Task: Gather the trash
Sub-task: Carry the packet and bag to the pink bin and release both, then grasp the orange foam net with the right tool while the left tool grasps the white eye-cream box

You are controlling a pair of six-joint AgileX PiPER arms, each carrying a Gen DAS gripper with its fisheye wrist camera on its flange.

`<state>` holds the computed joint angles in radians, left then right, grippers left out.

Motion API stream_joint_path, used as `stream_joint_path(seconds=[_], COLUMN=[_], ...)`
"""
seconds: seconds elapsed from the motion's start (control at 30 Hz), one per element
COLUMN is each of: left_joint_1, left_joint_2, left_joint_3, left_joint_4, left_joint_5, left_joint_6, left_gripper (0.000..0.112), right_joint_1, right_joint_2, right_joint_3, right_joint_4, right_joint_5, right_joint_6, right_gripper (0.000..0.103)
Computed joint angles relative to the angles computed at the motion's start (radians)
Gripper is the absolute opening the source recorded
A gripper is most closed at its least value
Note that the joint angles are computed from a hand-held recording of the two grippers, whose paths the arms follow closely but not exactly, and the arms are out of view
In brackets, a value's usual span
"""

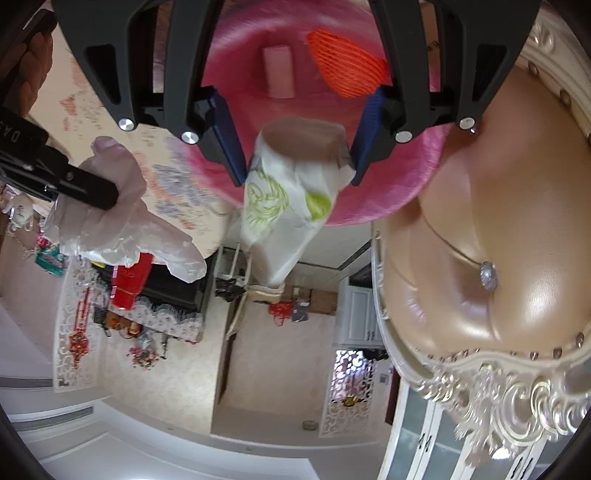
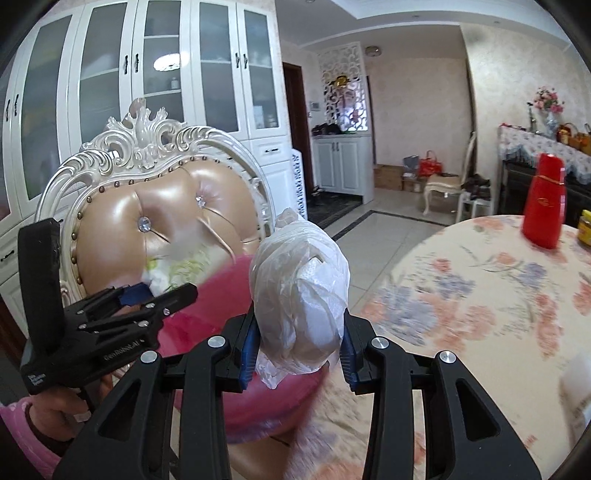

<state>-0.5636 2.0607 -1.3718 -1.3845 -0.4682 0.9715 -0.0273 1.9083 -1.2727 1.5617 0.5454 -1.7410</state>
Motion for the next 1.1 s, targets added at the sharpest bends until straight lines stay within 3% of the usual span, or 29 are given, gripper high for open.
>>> stream_joint_path(seconds=[0.03, 0.13, 0.23, 0.27, 0.37, 0.6, 0.8, 0.93, 1.1], left_joint_1=[0.018, 0.029, 0.038, 0.039, 0.023, -0.071, -0.167, -0.232, -0.304], left_joint_2=[0.005, -0.013, -0.065, -0.083, -0.137, -0.204, -0.139, -0.042, 0.108], left_joint_3=[-0.006, 0.031, 0.108, 0.133, 0.203, 0.273, 0.170, 0.011, -0.249], left_joint_4=[-0.005, 0.018, 0.083, 0.088, 0.093, 0.045, 0.048, 0.007, -0.162], left_joint_5=[0.009, -0.036, -0.076, -0.090, -0.135, -0.226, -0.206, -0.125, -0.009], left_joint_6=[0.005, -0.075, -0.188, -0.207, -0.254, -0.236, -0.177, -0.082, 0.154], left_gripper=[0.056, 0.076, 0.080, 0.081, 0.088, 0.093, 0.098, 0.098, 0.098], right_joint_1=[0.012, 0.041, 0.059, 0.064, 0.075, 0.008, -0.181, -0.339, -0.601], right_joint_2=[0.013, 0.063, 0.100, 0.109, 0.112, -0.016, -0.159, -0.225, -0.255], right_joint_3=[-0.013, -0.086, -0.134, -0.143, -0.147, 0.029, 0.207, 0.291, 0.356], right_joint_4=[0.000, -0.056, -0.080, -0.086, -0.092, 0.034, 0.111, 0.122, 0.112], right_joint_5=[-0.005, -0.004, 0.014, 0.022, 0.044, 0.053, 0.112, 0.149, 0.224], right_joint_6=[0.005, 0.079, 0.120, 0.127, 0.123, -0.057, -0.182, -0.236, -0.299], right_gripper=[0.037, 0.040, 0.042, 0.046, 0.071, 0.071, 0.071, 0.073, 0.075])
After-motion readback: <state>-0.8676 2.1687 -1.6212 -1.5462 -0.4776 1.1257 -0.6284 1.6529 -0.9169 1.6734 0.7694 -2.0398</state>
